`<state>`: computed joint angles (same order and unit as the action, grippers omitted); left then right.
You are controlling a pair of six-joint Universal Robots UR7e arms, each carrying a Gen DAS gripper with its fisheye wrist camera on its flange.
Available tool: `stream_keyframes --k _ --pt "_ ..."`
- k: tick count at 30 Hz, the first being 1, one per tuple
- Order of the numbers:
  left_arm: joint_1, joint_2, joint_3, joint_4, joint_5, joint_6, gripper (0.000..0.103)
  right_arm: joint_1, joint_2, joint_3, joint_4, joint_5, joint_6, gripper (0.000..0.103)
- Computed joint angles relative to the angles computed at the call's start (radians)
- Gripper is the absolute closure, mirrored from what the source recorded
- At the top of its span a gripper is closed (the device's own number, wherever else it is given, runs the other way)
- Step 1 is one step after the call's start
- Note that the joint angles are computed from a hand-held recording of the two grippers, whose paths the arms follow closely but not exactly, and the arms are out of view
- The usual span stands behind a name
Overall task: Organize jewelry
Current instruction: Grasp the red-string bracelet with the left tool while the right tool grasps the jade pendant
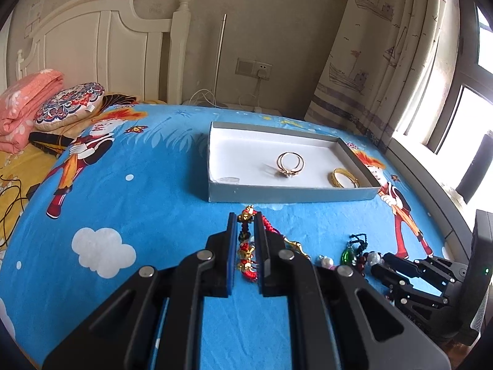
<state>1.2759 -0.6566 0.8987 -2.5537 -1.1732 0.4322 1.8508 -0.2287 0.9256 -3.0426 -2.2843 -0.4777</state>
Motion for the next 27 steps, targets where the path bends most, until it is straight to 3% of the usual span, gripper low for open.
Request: stream_keyframes --k 27 --pt "-0.009 -0.019 0.038 0.005 -0.055 0.018 0.093 0.012 -0.037 0.032 -0.106 0.015 0.000 0.080"
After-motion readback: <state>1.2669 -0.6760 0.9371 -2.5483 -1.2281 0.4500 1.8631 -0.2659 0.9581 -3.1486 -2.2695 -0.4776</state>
